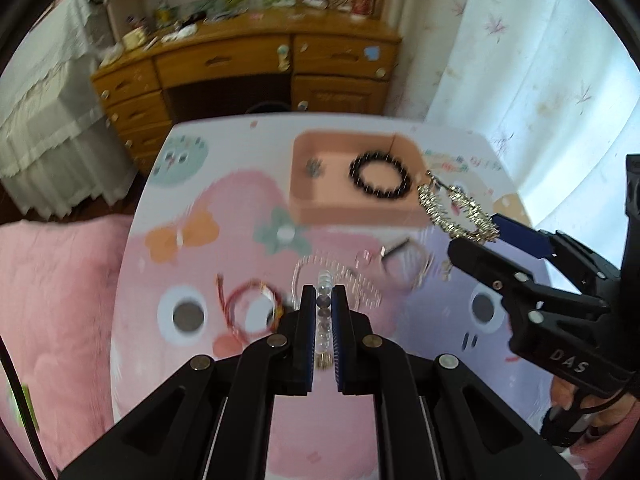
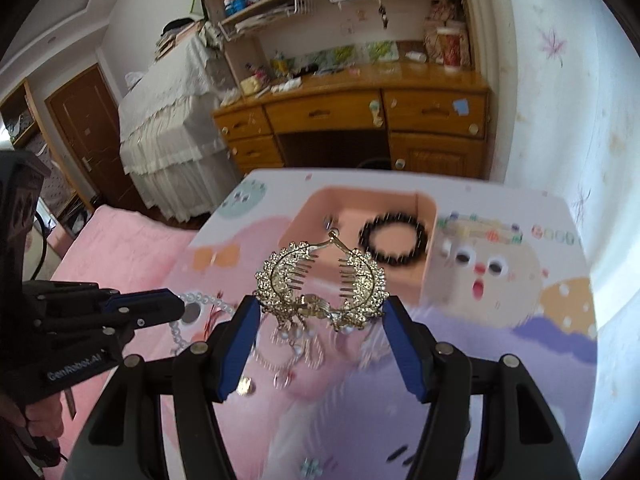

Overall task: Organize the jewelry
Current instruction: 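Carry both items into the pink tray and open both tools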

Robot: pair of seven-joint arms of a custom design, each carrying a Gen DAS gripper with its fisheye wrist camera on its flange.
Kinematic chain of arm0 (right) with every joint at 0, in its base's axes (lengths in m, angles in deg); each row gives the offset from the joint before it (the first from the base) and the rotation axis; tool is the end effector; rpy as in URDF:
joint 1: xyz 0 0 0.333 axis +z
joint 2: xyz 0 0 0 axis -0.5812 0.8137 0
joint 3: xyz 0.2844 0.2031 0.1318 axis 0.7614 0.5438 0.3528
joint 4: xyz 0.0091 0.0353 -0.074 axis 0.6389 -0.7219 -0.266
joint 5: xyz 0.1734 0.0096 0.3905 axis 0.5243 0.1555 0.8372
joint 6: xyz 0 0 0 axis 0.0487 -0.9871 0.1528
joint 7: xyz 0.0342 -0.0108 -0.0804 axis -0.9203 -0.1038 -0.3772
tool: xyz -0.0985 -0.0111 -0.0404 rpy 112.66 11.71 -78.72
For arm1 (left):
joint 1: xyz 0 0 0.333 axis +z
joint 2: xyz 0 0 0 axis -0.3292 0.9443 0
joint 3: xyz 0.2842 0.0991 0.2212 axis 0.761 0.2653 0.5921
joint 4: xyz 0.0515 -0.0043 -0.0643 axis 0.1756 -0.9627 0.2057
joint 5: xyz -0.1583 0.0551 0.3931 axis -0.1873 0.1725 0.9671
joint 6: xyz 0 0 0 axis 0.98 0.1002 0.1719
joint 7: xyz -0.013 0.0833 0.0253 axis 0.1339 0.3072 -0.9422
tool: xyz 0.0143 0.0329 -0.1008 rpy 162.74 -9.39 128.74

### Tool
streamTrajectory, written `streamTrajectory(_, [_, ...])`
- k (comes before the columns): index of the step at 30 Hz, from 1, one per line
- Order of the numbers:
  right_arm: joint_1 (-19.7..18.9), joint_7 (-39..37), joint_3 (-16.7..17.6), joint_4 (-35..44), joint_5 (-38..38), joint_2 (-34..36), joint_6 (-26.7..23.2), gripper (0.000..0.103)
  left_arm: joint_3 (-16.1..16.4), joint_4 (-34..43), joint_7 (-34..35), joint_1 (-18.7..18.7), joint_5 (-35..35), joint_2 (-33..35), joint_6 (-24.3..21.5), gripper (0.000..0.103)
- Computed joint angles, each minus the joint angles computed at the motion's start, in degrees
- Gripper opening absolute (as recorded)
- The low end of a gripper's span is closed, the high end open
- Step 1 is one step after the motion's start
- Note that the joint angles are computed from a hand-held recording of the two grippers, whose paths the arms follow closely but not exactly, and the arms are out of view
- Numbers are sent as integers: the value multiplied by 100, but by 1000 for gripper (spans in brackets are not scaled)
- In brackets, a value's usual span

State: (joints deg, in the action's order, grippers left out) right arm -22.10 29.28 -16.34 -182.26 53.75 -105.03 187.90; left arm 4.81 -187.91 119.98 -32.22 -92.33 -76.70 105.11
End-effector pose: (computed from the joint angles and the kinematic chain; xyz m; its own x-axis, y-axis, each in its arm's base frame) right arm 0.4007 0.0929 0.6207 0.0983 -0.9699 -0.2226 -0.7364 0.0796 -0.6719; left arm 0.4431 -0.2063 0.6402 -0.3432 -0.9359 0.0799 -0.8312 0.2630 -0.4898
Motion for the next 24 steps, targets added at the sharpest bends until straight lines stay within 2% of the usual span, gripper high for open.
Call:
streamTrajectory(8, [-432, 360, 197, 270, -391, 433, 387, 64, 90, 758, 609, -42, -196, 675, 444, 5])
streamTrajectory(13, [-557, 647, 235, 372, -542, 669, 503, 64, 67, 1157, 765, 1, -376, 1155, 680, 5])
streamTrajectory(24, [-426, 734, 7, 451, -391, 1195, 709, 64, -66, 1452, 845, 104, -763, 1992, 950, 5])
